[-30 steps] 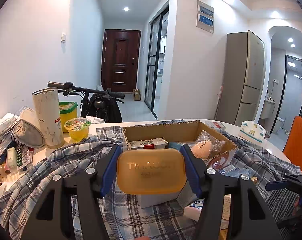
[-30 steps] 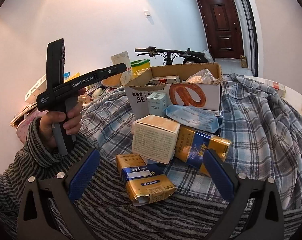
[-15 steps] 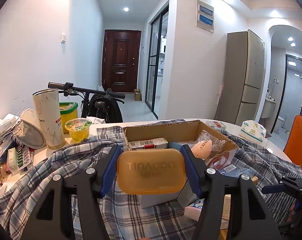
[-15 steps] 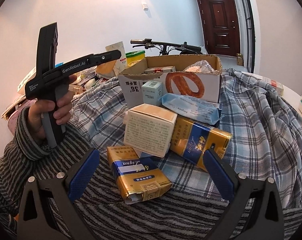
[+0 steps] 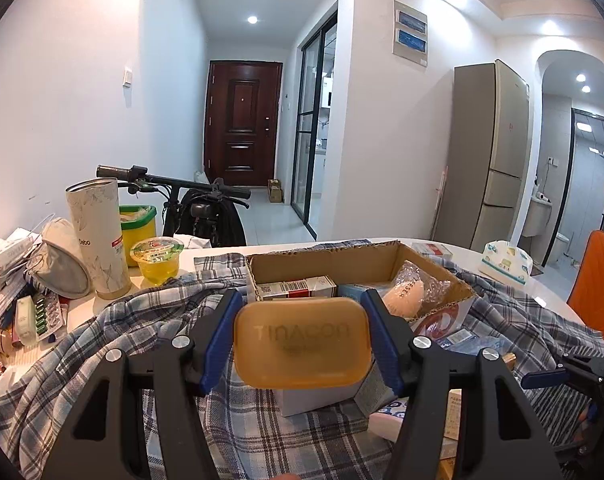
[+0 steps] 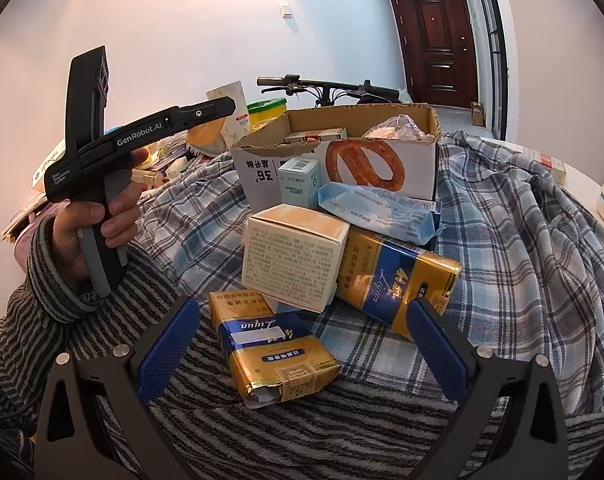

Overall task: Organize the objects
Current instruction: 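Move the right tool to the pile and grasp the gold cigarette pack while the left holds the container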

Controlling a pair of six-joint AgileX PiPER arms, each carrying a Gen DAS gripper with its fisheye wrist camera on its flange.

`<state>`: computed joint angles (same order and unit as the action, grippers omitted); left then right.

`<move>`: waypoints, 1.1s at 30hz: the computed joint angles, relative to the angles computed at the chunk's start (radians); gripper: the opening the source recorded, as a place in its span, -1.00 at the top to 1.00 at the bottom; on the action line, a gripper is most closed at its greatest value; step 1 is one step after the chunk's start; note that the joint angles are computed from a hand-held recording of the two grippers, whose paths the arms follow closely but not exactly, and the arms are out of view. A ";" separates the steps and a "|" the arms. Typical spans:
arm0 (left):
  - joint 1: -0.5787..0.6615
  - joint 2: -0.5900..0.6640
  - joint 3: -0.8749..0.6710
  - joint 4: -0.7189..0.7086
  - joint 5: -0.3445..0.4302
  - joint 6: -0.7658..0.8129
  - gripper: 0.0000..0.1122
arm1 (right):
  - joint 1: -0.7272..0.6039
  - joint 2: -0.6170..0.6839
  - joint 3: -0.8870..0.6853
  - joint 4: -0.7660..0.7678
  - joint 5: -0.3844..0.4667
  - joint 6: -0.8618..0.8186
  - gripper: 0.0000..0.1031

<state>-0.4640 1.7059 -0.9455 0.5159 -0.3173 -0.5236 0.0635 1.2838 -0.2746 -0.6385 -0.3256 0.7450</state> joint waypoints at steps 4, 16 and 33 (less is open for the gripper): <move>0.000 0.000 -0.002 0.006 0.003 -0.009 -0.13 | -0.013 0.014 -0.007 -0.046 -0.002 0.048 -1.00; -0.006 0.000 -0.004 0.009 0.013 0.002 -0.13 | 0.018 0.098 -0.075 -0.275 0.033 0.242 -1.00; -0.014 0.004 -0.004 0.001 0.014 0.018 -0.13 | -0.192 0.244 -0.166 -0.917 -0.223 0.736 -0.41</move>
<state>-0.4785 1.7103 -0.9497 0.5165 -0.3037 -0.5060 -0.1286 1.5281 -0.4410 -1.5552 -0.5481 1.4805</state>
